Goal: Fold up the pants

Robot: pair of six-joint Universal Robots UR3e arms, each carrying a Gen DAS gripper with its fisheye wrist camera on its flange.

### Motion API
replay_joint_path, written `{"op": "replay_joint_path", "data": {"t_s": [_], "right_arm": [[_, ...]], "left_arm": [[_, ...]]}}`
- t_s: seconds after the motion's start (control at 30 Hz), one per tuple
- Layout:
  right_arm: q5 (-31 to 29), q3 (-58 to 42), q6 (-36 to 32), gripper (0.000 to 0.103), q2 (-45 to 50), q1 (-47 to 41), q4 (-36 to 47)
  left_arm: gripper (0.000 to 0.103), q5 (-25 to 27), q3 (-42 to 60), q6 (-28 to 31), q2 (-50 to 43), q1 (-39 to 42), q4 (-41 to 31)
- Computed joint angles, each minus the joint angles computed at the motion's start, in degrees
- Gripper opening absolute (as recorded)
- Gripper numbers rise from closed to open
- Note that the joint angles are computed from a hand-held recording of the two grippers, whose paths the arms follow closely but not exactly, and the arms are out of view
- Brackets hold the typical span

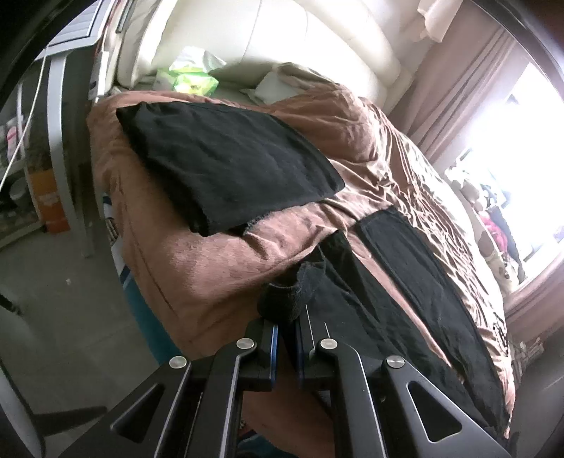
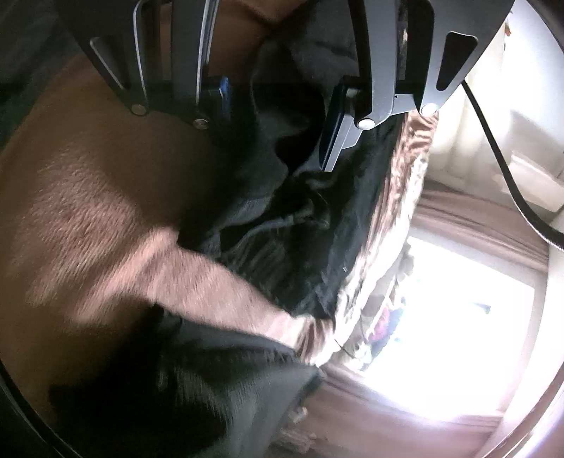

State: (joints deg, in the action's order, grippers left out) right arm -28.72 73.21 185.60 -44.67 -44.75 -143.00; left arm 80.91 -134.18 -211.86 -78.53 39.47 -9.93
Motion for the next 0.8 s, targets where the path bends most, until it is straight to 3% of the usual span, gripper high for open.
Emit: {"op": "replay_joint_path", "data": {"t_s": [0.13,0.2,0.27,0.33,0.53,0.8], "right_arm": [[-0.61,-3.83,-1.8,0.039,1.01,0.25,4.81],[-2.41,-5.5,-2.32,0.028,0.42,0.77,7.2],[-4.95,-7.32,-2.7,0.007,-0.44,1.1,10.13],[-5.94,-7.77,-2.39,0.003,-2.16,1.38,11.03],[-4.6,-3.71,-4.77,0.001,-9.96,-0.09,9.74],[-2.45,0.15,-0.48,0.0,-12.81,-1.26,2.85]], "left_arm": [[0.008,-3.07,-0.09,0.97,1.07,1.84,-0.52],[0.008,-4.56,0.1,1.53,1.91,2.57,-0.99],[0.008,-5.65,0.71,1.75,2.38,2.95,-1.64],[0.008,-6.5,1.77,2.24,2.65,3.02,-2.3],[0.007,-4.61,8.43,1.94,2.05,0.49,-6.63],[0.007,-1.05,21.02,2.61,-1.02,-2.41,-13.71]]}}
